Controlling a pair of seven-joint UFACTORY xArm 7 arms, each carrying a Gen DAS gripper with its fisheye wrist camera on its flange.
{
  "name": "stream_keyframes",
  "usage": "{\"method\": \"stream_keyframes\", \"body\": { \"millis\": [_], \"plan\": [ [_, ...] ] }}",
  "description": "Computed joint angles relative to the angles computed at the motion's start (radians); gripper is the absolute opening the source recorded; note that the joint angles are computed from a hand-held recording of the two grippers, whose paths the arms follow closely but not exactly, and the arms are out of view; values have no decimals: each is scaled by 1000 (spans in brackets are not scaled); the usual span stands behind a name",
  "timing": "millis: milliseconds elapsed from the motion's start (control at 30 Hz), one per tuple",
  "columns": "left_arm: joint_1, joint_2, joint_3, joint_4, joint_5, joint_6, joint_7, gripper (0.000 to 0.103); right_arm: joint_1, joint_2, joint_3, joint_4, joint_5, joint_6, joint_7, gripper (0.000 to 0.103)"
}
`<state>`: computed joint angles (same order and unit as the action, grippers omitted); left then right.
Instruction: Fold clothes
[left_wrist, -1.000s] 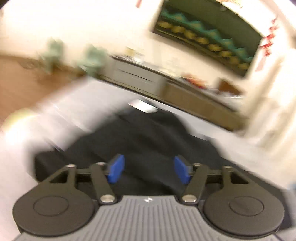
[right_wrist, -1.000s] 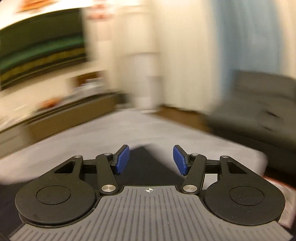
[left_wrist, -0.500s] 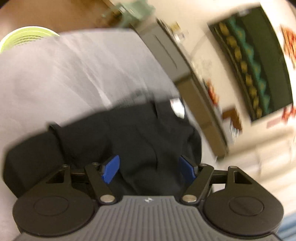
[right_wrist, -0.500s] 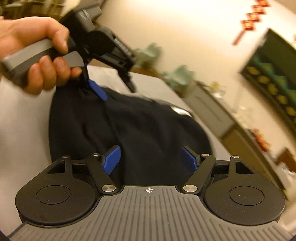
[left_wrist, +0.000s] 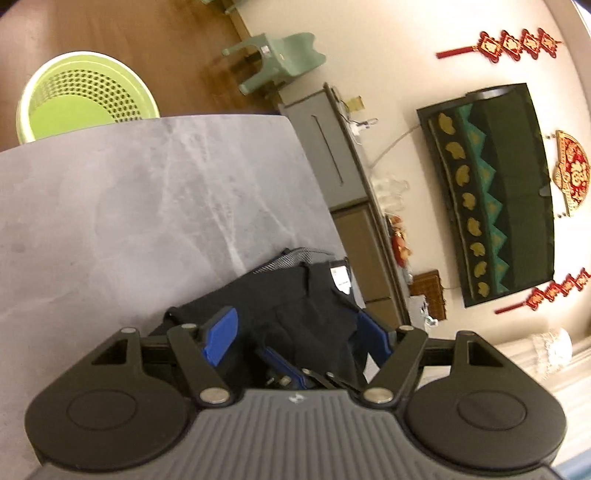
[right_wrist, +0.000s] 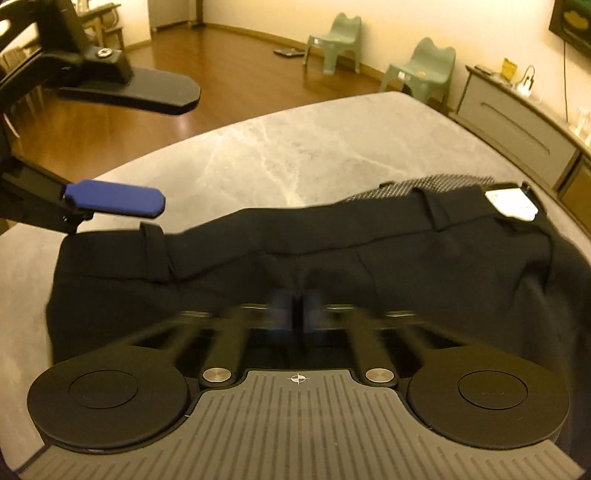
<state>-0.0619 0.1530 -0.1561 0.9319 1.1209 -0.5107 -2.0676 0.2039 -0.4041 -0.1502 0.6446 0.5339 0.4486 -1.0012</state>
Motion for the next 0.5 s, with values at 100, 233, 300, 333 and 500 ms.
{"method": "stream_keyframes", "body": {
  "millis": [100,233,300,333,500],
  "plan": [
    [9,-13,6,-17,9,-2,-24,73,25,6,-14,15,41,-12,-22,2],
    [7,-51,26,-73,-62,-5,7,73,53,19,-27,37,114,-18,-54,10],
    [3,-63,32,-92,-89,-8,23,73,57,12,-10,23,118,-27,-64,43],
    [2,-62,33,-91,-88,-12,24,73,49,22,3,22,99,-23,-55,54],
    [0,-37,32,-55,-44,-46,17,74,8,19,54,2,25,-96,18,0]
  ]
}}
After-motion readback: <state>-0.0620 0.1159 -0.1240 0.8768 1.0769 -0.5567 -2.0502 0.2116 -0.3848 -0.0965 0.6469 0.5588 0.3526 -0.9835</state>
